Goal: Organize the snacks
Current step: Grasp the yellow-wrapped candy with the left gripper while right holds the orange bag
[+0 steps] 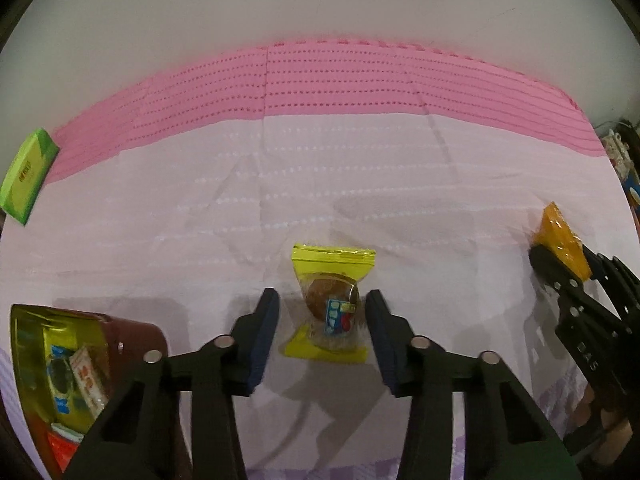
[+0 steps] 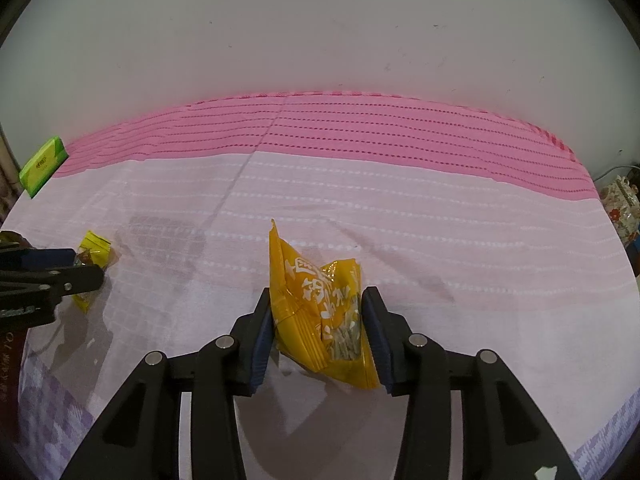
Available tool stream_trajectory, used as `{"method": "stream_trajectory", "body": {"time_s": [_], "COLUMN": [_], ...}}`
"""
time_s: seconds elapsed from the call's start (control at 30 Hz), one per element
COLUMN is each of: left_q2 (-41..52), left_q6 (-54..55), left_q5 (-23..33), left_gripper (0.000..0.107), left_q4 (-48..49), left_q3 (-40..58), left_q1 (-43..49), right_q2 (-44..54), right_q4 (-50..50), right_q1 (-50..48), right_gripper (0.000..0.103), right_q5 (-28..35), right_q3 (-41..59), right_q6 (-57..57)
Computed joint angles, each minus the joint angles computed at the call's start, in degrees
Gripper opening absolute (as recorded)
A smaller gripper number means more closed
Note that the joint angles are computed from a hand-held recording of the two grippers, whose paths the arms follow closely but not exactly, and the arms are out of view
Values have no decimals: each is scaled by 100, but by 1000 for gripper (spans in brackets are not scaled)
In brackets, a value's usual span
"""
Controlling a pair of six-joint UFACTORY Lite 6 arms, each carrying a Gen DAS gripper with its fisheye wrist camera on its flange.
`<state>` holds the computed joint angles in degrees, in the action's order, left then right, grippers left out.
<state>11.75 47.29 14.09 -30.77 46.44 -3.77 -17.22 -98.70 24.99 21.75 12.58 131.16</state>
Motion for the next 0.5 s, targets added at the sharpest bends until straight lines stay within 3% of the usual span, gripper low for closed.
{"method": "stream_trajectory", "body": {"time_s": [0.1,0.2,0.5], "left_q2": [9,-93,-1023], "left_q6": [364,505,513], "left_q5": [-9,-15,281], "left_gripper": [29,26,26], "left_q4": [-358,-416,-134], "left_q3": [-13,-132,-815], "left_q1": [39,92,386], "right_q2": [13,43,34], "right_q4": [-51,-19,101], "right_q1": [-3,35,66], "right_gripper": [42,42,42], "right_q5": [-8,17,41], "right_q3": [4,25,39], "right_q6": [61,59,-49]}}
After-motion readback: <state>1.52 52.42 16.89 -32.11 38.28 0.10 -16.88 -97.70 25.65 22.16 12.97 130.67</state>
